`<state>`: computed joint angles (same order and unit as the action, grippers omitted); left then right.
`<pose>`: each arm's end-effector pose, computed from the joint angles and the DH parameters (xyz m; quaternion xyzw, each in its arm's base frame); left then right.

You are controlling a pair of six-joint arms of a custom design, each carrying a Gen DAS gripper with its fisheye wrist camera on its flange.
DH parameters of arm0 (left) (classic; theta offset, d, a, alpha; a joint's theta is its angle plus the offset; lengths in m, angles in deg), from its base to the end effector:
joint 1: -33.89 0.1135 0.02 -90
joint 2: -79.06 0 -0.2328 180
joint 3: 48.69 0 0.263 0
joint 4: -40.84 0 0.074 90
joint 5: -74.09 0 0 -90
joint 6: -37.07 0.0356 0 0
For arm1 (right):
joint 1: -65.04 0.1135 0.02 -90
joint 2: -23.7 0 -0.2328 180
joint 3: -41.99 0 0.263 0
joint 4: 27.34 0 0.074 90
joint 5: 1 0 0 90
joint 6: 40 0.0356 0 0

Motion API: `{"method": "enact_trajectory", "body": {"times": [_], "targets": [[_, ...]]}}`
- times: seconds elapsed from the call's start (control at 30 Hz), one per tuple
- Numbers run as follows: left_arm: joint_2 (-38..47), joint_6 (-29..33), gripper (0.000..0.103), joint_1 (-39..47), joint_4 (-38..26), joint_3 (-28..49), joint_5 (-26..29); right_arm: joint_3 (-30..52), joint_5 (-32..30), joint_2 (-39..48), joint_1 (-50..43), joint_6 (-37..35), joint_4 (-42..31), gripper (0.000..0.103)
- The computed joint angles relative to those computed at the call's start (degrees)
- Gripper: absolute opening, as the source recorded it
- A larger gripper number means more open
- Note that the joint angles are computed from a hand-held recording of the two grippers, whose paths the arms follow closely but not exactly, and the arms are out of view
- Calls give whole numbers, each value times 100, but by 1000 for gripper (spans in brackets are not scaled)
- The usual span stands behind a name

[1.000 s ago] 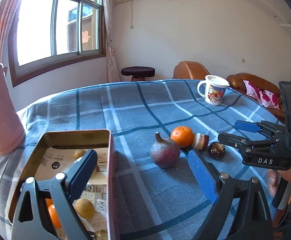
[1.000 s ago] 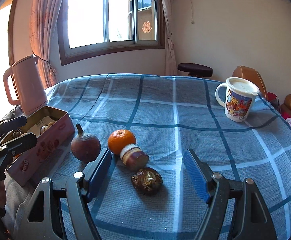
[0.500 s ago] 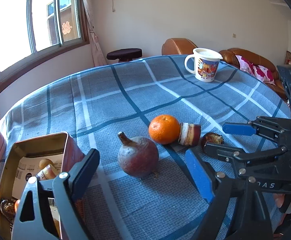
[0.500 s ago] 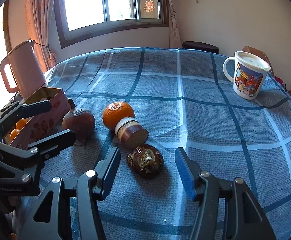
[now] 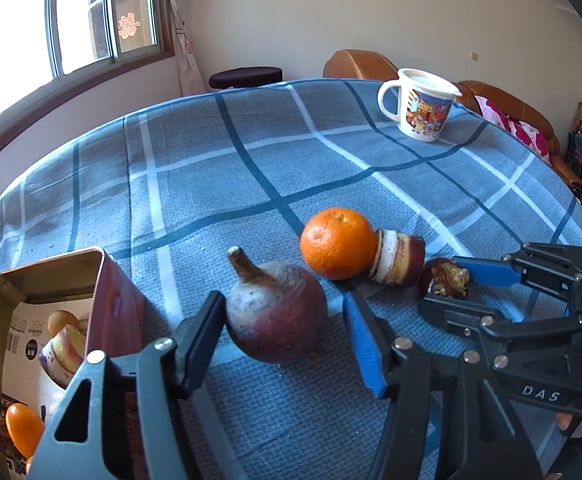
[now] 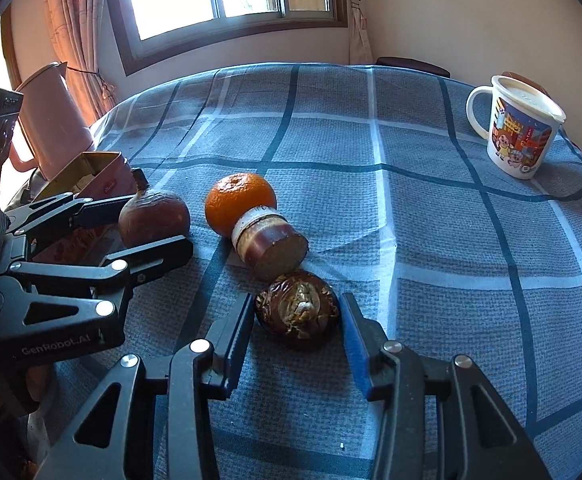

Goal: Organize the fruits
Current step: 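Close the left tool on the purple pear-shaped fruit while the right tool grasps the brown wrapped round item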

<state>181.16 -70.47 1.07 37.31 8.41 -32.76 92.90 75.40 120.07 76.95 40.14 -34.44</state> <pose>0.2798 -0.1682 0.0742 0.0716 0.9238 -0.0250 0.3752 0.2882 0.0693 0.0712 -0.2149 0.9163 0.1178 0.3166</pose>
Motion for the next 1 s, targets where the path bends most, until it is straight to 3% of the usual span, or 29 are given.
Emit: {"method": "enact_trajectory", "body": {"times": [0.4, 1.0], "targets": [[-353, 91, 53, -88, 357, -428, 272, -298, -179, -323, -72, 29, 303, 44], [-724, 197, 53, -402, 884, -875, -120, -774, -299, -754, -102, 26, 853, 44]]}}
